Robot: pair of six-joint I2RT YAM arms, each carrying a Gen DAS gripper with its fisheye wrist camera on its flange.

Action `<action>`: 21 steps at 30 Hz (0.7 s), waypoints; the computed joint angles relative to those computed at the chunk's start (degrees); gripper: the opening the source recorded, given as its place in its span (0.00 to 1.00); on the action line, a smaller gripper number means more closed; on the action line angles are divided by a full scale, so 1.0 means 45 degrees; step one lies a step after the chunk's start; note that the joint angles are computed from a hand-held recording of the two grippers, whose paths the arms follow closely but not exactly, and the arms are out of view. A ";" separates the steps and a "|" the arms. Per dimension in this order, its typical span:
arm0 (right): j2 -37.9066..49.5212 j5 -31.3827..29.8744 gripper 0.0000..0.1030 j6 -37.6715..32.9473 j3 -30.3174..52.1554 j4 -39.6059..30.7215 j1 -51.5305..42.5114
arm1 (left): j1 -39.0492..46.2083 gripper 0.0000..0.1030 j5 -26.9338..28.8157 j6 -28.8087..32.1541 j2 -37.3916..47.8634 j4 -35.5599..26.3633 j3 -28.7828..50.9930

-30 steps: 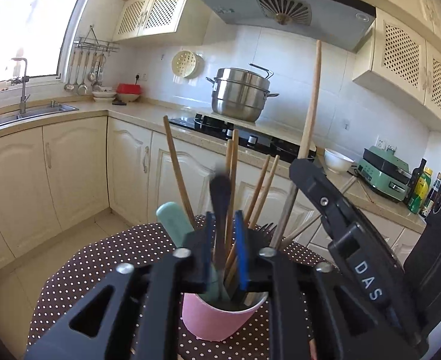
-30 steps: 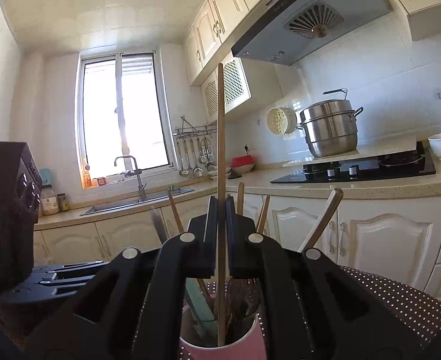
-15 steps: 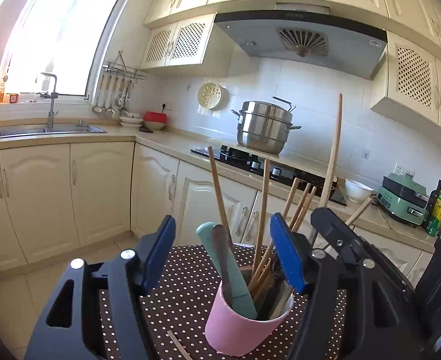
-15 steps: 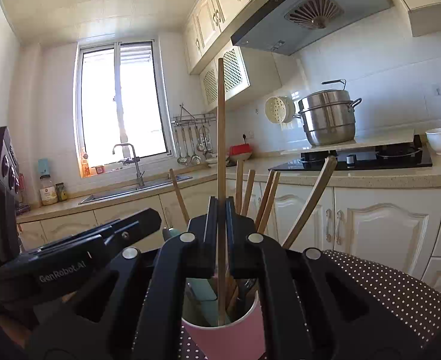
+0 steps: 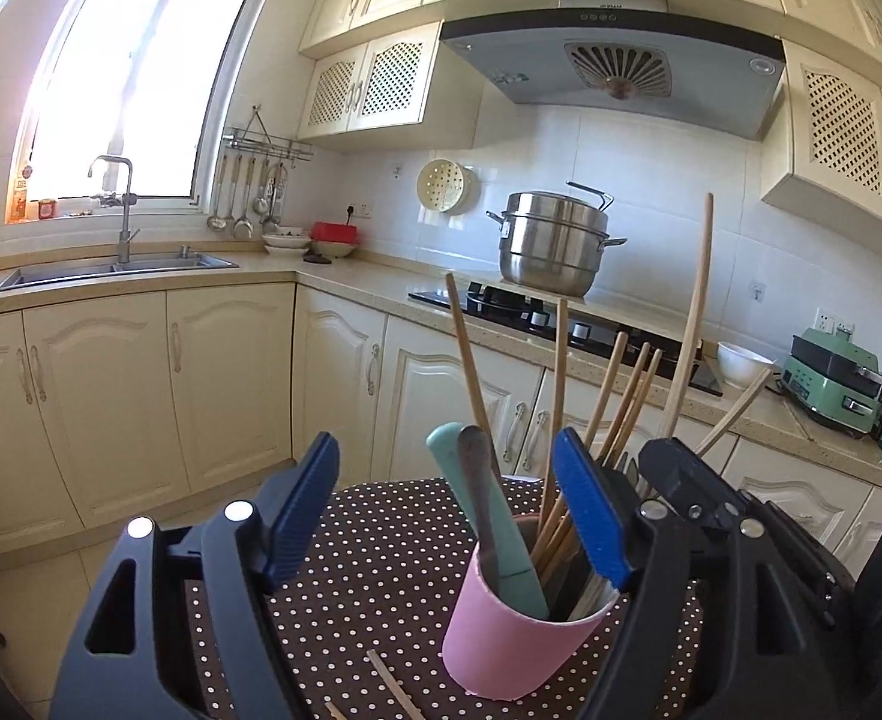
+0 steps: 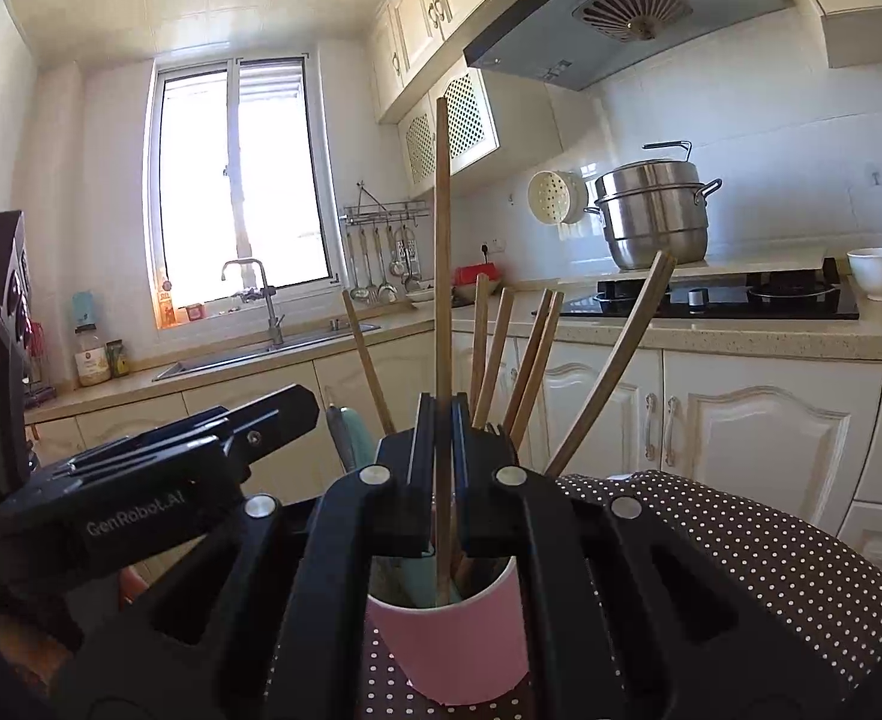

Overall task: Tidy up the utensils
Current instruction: 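Lower the chopstick into the pink cup and open the right tool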

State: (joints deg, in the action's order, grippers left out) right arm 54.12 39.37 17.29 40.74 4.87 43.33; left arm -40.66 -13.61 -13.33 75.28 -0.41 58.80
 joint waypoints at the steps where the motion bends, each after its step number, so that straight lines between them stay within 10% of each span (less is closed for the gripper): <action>1: 0.0018 -0.0053 0.06 0.0024 0.0015 -0.0039 -0.0042 | -0.0010 0.71 -0.0031 -0.0003 -0.0001 -0.0014 -0.0015; 21: 0.0180 0.1590 0.08 0.0644 0.0332 -0.1314 0.1223 | 0.0311 0.72 0.0095 -0.0413 -0.1106 -0.0768 -0.0785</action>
State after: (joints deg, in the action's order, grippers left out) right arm 54.93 46.52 20.19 42.23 -1.05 48.84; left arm -39.26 -13.18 -15.19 70.30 -3.86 55.27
